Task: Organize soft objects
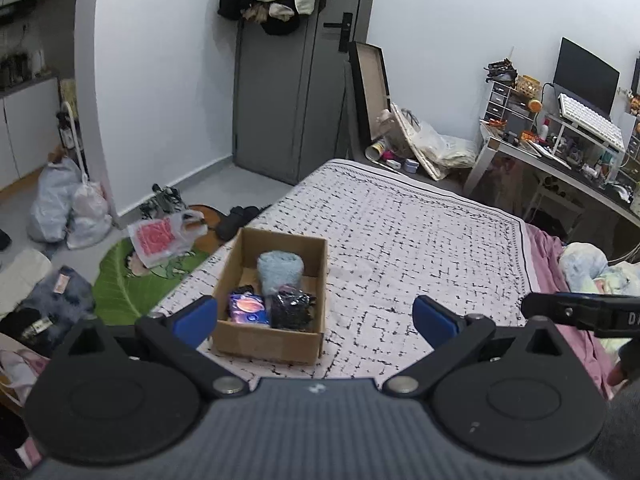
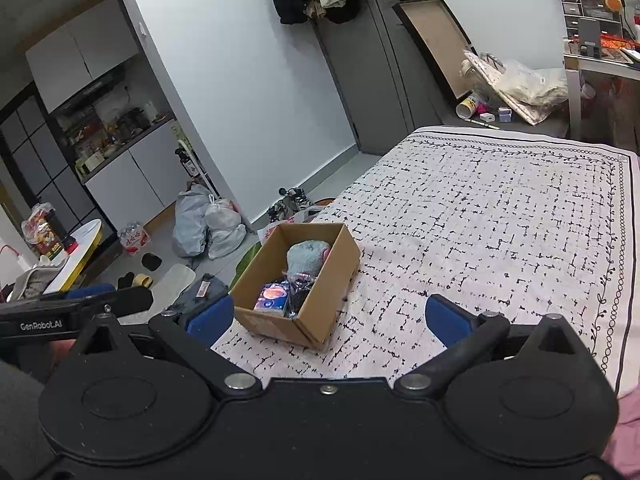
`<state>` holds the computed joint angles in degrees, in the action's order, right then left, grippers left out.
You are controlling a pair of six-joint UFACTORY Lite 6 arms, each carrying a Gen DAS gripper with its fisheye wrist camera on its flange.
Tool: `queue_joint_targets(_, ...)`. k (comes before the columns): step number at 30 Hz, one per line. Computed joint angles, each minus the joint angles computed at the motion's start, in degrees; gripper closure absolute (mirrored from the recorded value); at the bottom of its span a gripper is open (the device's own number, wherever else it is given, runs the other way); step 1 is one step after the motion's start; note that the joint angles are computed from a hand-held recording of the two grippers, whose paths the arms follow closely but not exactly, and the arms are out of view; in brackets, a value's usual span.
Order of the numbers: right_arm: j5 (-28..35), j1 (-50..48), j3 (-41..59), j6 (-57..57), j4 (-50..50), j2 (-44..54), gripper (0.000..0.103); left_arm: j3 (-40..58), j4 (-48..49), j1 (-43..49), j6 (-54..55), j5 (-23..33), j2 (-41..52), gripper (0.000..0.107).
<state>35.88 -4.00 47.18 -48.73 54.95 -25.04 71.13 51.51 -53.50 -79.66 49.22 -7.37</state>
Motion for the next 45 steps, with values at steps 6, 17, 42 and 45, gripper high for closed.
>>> queue_joint_targets(6,2.1,-0.5,-1.4,-0.4,-2.0,-3.1,0.000,-0.4,-1.5,-1.6,-0.9,1.3,-1.0,0.004)
queue_joint_targets(17,6.9,-3.3,-2.1,-1.8,-1.1,-4.8,0.000,1.0,-2.1,-4.1,-0.6,3.2,0.8,0.004)
queue_joint_targets(42,6.0,-0.5,0.4,5.3,-9.5,-5.5,0.000,-0.1,-4.7,-2.5,-0.8,2.2,0.0,0.004)
queue_joint_targets(45,5.7,0.4,0.8,7.6,-11.3,-5.9,0.000,0.2,-4.3,-2.8,-0.8,2.8,0.1,0.004)
